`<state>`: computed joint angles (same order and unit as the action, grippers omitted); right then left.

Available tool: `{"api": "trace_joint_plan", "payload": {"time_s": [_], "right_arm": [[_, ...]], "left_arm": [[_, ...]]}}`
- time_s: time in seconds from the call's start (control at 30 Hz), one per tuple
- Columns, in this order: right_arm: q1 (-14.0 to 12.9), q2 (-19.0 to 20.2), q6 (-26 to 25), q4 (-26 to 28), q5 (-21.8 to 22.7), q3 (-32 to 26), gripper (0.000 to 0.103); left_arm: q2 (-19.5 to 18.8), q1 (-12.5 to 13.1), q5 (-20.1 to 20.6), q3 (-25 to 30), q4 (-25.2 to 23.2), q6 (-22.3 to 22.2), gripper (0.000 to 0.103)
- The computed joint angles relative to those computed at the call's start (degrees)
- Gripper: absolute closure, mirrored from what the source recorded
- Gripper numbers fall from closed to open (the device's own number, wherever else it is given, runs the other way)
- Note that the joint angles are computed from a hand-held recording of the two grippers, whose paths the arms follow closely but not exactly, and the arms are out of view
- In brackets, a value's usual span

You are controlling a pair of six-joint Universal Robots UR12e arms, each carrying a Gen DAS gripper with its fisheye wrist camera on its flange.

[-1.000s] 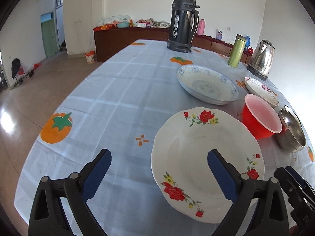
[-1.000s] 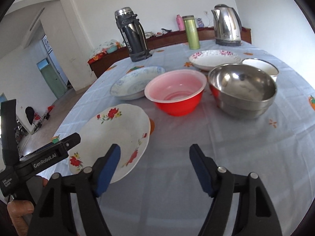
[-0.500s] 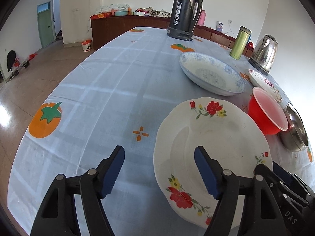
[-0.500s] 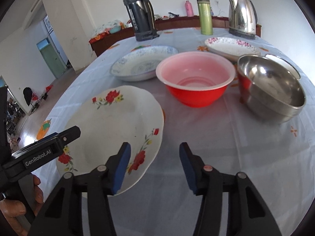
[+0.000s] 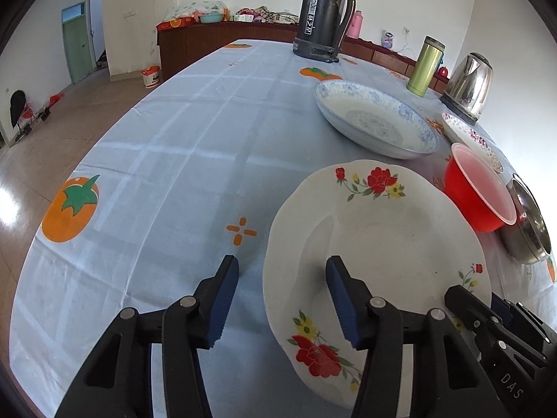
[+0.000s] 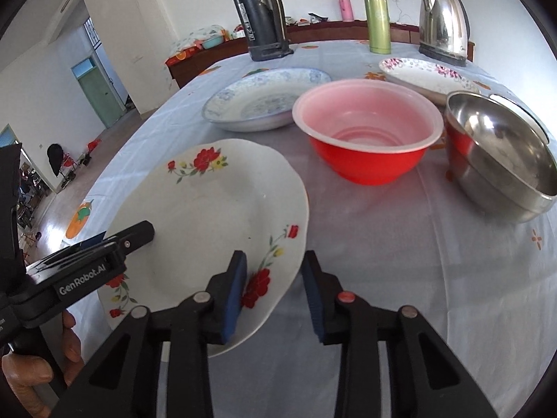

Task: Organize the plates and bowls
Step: 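Close both grippers on the plate rim and lift it off the cloth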

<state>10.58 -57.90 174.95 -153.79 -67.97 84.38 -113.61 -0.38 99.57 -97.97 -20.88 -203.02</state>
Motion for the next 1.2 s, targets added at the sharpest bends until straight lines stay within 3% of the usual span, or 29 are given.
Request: {"api": "trace_joint_plan", "payload": {"time_s": [0.1, 0.23, 0.43, 0.6, 1.2], "right_arm": [[0.0, 0.1, -0.4, 0.1, 0.2, -0.1, 0.073], [0.2, 0.1, -1.0, -0.3, 0.6, 0.1, 0.077], [0.0, 0.0, -0.8, -0.8, 1.3, 0.4, 0.078], [-0.2, 0.1, -0.8, -0.9, 1.9, 0.4, 0.078], [-0.1, -0.2, -2.7, -4.1, 4.1, 0.6, 0.079]], "left_arm": [[-0.1, -0.1, 0.4, 0.1, 0.0, 0.2, 0.049], [-0.3, -0.2, -1.0, 0.2, 1.0, 0.9, 0.063], [-0.4, -0.2, -1.3, 0.1, 1.4, 0.8, 0.063], [0.0, 0.4, -3.8, -0.6, 2.7, 0.2, 0.063], [0.4, 0.7, -2.7, -1.1, 5.9, 0.6, 0.063]]}}
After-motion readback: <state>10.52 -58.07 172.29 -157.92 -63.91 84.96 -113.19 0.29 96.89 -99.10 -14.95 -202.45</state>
